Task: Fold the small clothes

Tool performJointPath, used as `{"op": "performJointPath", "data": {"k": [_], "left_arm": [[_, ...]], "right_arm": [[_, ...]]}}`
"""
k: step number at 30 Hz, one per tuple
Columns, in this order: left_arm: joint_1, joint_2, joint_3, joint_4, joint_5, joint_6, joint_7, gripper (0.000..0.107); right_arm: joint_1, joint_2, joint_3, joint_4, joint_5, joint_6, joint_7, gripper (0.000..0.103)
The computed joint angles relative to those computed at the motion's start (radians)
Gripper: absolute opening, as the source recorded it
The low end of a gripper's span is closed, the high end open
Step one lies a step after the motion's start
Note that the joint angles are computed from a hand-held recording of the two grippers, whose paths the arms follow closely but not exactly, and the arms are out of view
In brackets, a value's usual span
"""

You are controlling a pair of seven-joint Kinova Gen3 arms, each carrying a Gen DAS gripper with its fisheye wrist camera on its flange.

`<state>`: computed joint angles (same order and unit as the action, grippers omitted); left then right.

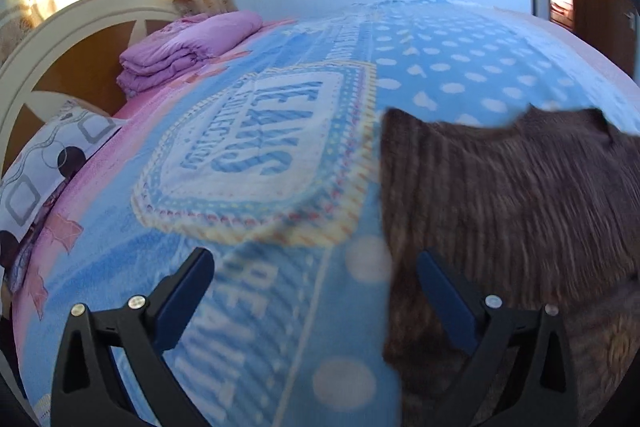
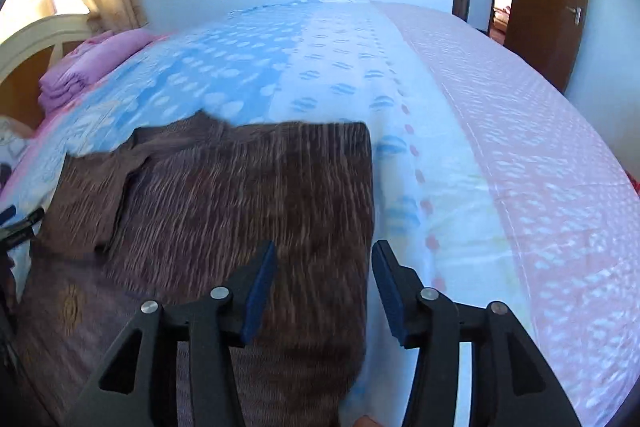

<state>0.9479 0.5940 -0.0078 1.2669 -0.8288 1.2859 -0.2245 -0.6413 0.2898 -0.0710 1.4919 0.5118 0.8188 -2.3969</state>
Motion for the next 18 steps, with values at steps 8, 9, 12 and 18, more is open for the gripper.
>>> {"op": "performJointPath", "data": {"k": [8,9,12,18], "left_arm": [[0.002,-0.014,0.002,0.033,0.036,-0.001,0.008,0.103],[0.002,-0.031,0.006,0.051,0.039,-0.014,0.026,0.103],[0.024,-0.096,0.022,0.13,0.025,-0.057,0.119,0.103],[0.035,-0.154,0.103,0.224,0.048,-0.087,0.144,0.103]], "right_arm": [[0.101,-0.053,-0.056,0.12,-0.03,-0.06,-0.055,0.06],[0.104,-0.061,-0.063,0.131,-0.028,-0.066,-0.06,0.061],[0.147,-0.119,-0.09,0.199,-0.078,-0.121,-0.067,0.061],[0.197,-0.168,-0.145,0.233,-0.199,-0.095,0.024,0.04]]}}
